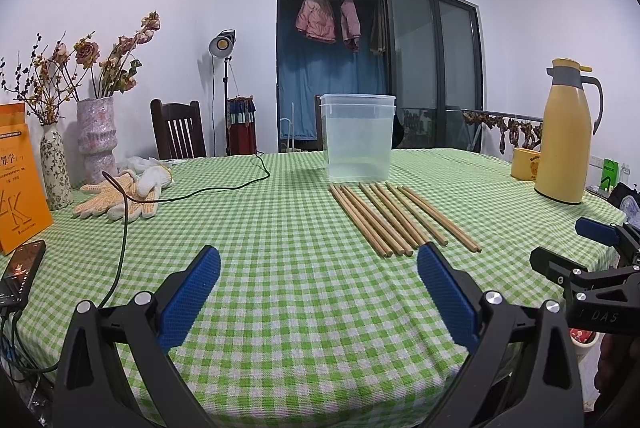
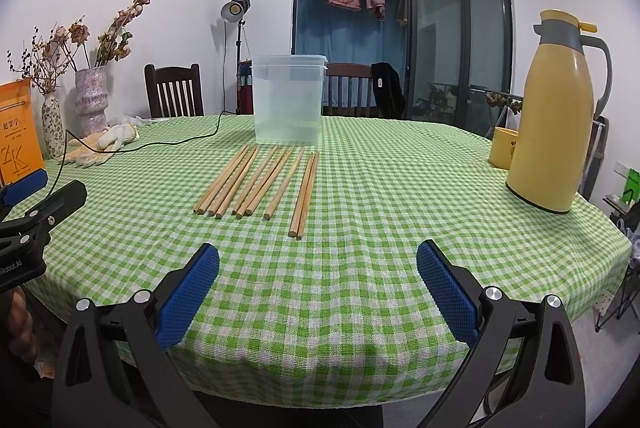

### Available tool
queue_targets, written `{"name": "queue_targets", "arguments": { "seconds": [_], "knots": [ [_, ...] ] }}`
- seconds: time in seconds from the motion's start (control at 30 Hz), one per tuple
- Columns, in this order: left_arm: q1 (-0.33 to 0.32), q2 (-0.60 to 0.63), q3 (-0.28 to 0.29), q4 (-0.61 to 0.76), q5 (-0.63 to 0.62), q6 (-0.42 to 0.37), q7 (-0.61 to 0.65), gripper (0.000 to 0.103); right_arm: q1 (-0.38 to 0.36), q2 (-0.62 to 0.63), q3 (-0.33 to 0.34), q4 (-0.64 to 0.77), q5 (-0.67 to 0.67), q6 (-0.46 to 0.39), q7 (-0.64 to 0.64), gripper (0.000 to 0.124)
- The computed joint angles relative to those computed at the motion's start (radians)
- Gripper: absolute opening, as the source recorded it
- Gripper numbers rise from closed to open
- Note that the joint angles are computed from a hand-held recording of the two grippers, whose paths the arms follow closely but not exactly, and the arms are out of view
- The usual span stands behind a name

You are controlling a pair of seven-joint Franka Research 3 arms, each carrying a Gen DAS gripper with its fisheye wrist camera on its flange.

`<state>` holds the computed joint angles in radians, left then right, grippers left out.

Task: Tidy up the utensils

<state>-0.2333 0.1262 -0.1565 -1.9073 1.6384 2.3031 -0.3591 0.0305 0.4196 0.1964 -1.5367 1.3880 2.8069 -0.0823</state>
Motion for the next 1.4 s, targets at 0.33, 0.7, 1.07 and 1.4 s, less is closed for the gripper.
{"name": "queue_targets", "arguments": {
  "seconds": [0.33, 0.7, 1.07, 1.4],
  "knots": [
    [-0.001, -0.001, 0.0, 0.001, 0.007, -0.001, 0.0, 0.096, -0.001, -0.001, 0.002, 0.0, 0.004, 0.002, -0.008, 0.095],
    [0.001, 0.003, 0.003, 0.008, -0.006, 0.002, 0.005, 0.096, 0.002, -0.005, 0.0, -0.004, 0.005, 0.003, -0.008, 0.095],
    [0.019, 0.025, 0.016, 0.034, -0.036, 0.044, 0.032, 0.096, 0.005, 0.039, 0.0, 0.059, -0.039, 0.012, 0.069, 0.095],
    [0.07, 0.163, 0.062, 0.229, -0.397, 0.179, 0.341, 0.096, 0.094, 0.238, -0.132, 0.345, -0.571, -0.149, 0.646, 0.095]
  ]
}}
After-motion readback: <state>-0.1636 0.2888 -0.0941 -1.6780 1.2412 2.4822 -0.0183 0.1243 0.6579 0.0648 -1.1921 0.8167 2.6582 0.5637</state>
